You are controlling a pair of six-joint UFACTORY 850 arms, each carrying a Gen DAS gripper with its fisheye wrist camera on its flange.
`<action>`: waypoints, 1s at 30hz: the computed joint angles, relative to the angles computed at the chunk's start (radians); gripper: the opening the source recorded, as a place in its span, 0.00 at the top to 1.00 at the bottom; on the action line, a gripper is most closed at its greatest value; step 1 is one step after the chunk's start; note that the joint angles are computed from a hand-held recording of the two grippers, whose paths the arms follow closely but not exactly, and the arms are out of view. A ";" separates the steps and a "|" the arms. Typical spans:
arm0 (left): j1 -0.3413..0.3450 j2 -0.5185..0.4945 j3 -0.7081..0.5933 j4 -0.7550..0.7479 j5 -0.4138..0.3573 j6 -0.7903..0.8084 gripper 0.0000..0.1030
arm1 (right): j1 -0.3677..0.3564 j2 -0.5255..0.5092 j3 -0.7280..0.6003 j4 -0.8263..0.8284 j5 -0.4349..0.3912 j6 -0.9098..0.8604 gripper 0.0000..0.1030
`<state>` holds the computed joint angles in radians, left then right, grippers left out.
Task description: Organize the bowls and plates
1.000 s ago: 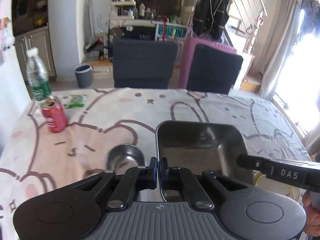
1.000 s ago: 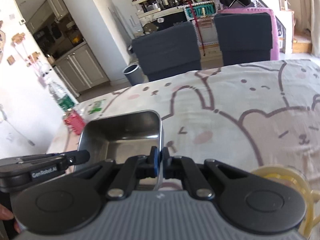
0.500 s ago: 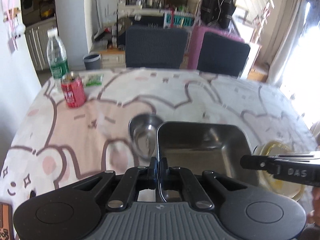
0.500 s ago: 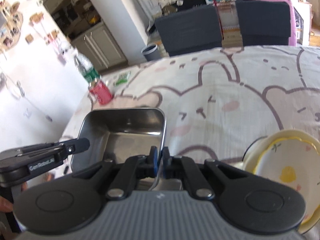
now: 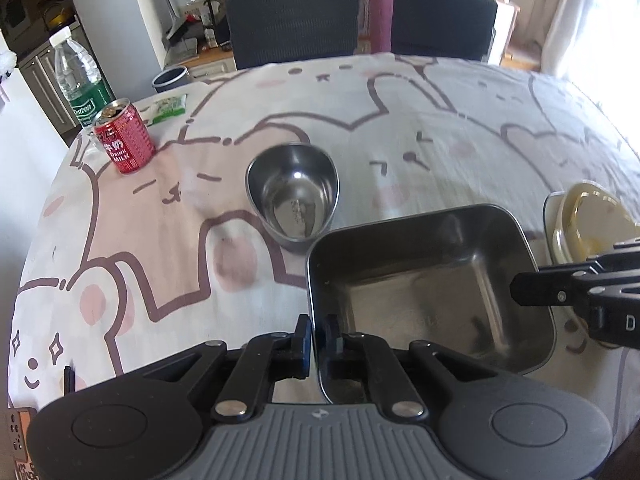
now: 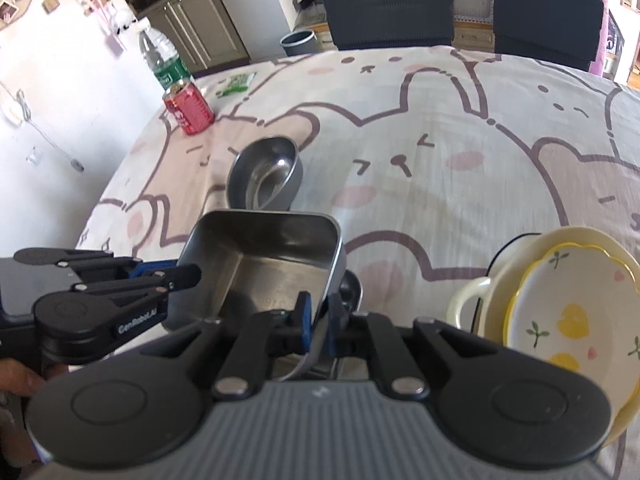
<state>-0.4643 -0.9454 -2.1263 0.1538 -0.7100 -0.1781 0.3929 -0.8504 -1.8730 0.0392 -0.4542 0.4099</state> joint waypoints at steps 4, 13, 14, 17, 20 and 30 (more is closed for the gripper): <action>0.000 -0.007 -0.008 -0.006 -0.016 0.018 0.93 | 0.004 -0.017 -0.023 -0.013 -0.036 -0.005 0.90; -0.004 -0.025 -0.028 -0.013 -0.049 0.053 0.93 | 0.010 -0.063 -0.084 -0.050 -0.107 0.016 0.90; -0.003 -0.028 -0.032 -0.017 -0.053 0.059 0.93 | 0.010 -0.068 -0.091 -0.051 -0.112 0.016 0.90; -0.002 -0.035 -0.043 -0.029 -0.063 0.072 0.89 | 0.012 -0.079 -0.106 -0.065 -0.118 0.028 0.90; -0.005 -0.043 -0.052 -0.019 -0.075 0.075 0.89 | 0.014 -0.095 -0.126 -0.072 -0.132 0.028 0.90; 0.004 -0.040 -0.043 -0.075 -0.076 0.148 0.91 | 0.023 -0.111 -0.149 -0.131 -0.168 0.014 0.92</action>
